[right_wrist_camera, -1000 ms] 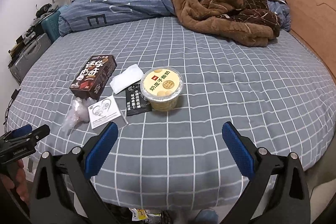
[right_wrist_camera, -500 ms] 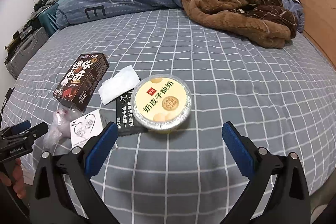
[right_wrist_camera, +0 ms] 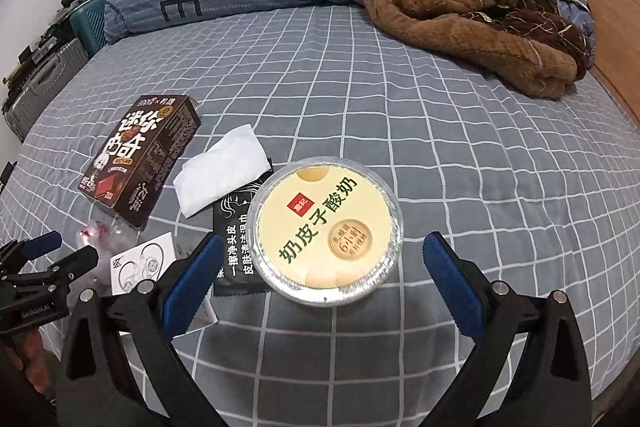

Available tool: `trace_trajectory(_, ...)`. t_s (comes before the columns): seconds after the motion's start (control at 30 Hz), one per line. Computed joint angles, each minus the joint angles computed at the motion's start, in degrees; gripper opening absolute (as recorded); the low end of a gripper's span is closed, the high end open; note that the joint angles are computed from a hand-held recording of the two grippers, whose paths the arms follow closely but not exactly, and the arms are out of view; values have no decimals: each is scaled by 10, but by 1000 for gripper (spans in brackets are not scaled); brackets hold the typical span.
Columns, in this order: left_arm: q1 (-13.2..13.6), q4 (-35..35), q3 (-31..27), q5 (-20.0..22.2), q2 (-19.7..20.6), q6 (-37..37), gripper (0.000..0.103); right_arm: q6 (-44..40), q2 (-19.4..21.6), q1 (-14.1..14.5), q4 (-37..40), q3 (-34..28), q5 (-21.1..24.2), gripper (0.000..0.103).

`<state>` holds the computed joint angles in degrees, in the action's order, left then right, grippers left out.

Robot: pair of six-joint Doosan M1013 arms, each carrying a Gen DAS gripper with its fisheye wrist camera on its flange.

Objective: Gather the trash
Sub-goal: 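Grasp the clear plastic bag with the left tool while the right tool grasps the yogurt cup, then carry the plastic bag and yogurt cup down over the trash bin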

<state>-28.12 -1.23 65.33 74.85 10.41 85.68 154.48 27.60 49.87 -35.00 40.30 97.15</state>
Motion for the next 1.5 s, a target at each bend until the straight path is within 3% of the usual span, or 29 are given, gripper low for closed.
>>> trace_trajectory(0.13,3,-11,-1,5,4,-1,78,-8,5,-6,6,-4,2,95)
trace_trajectory(0.27,8,-38,-6,12,9,5,61,-7,7,-10,16,0,3,95)
trace_trajectory(0.43,7,-49,-13,25,13,14,48,-3,8,-14,24,1,4,95)
trace_trajectory(0.57,5,-51,-14,33,14,17,42,6,6,-16,20,4,-1,86)
trace_trajectory(0.93,10,-57,-9,25,3,10,40,11,8,-7,6,-6,7,85)
trace_trajectory(1.5,6,-51,-13,26,-23,16,40,16,20,25,-33,-60,54,85)
